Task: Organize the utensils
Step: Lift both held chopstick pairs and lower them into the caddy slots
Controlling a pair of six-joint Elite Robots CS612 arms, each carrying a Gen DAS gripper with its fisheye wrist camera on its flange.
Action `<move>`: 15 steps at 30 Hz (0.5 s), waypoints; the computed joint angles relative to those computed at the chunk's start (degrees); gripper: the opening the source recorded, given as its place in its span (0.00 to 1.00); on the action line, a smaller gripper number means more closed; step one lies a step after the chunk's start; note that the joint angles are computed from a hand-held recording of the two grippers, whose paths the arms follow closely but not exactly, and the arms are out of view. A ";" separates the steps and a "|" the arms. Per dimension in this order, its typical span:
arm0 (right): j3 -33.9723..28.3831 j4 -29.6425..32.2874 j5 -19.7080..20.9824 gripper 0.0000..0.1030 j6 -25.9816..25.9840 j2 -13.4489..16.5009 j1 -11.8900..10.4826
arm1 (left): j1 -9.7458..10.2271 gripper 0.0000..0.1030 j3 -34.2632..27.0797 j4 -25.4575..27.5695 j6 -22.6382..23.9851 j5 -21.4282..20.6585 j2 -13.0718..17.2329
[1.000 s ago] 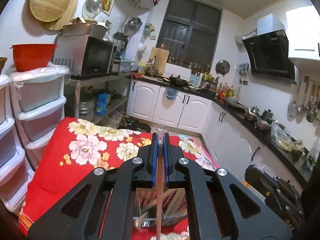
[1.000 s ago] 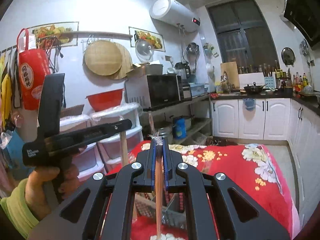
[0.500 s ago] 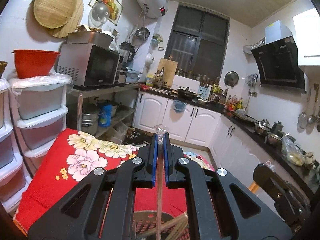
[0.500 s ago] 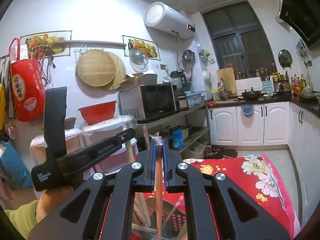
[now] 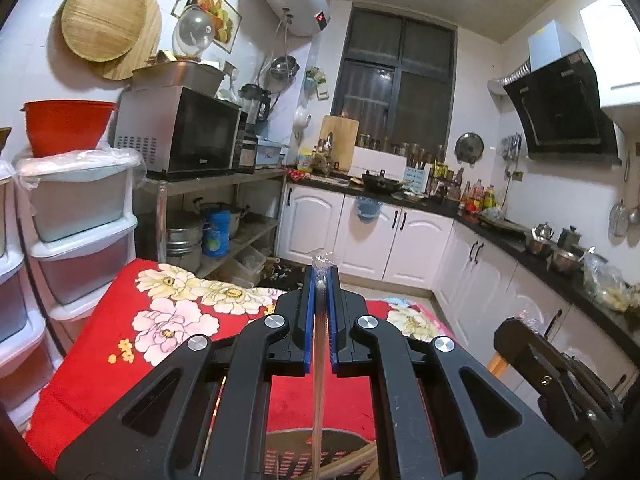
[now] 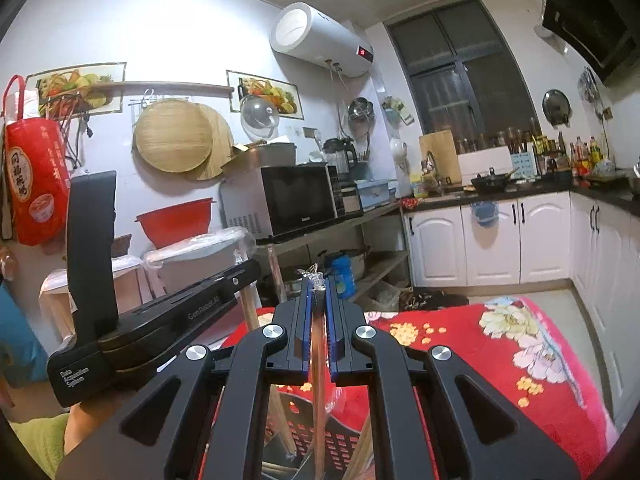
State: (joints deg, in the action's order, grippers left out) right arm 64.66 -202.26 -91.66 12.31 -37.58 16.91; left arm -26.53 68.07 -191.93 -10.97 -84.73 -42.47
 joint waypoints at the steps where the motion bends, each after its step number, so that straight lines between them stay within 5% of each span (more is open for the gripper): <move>1: -0.22 -0.02 0.06 0.06 0.32 0.31 -0.04 | -0.06 0.01 0.04 -0.10 0.05 0.27 0.12; 15: -2.41 1.23 0.21 0.06 -0.87 2.92 0.23 | 0.12 0.01 0.56 1.82 1.40 -0.01 0.95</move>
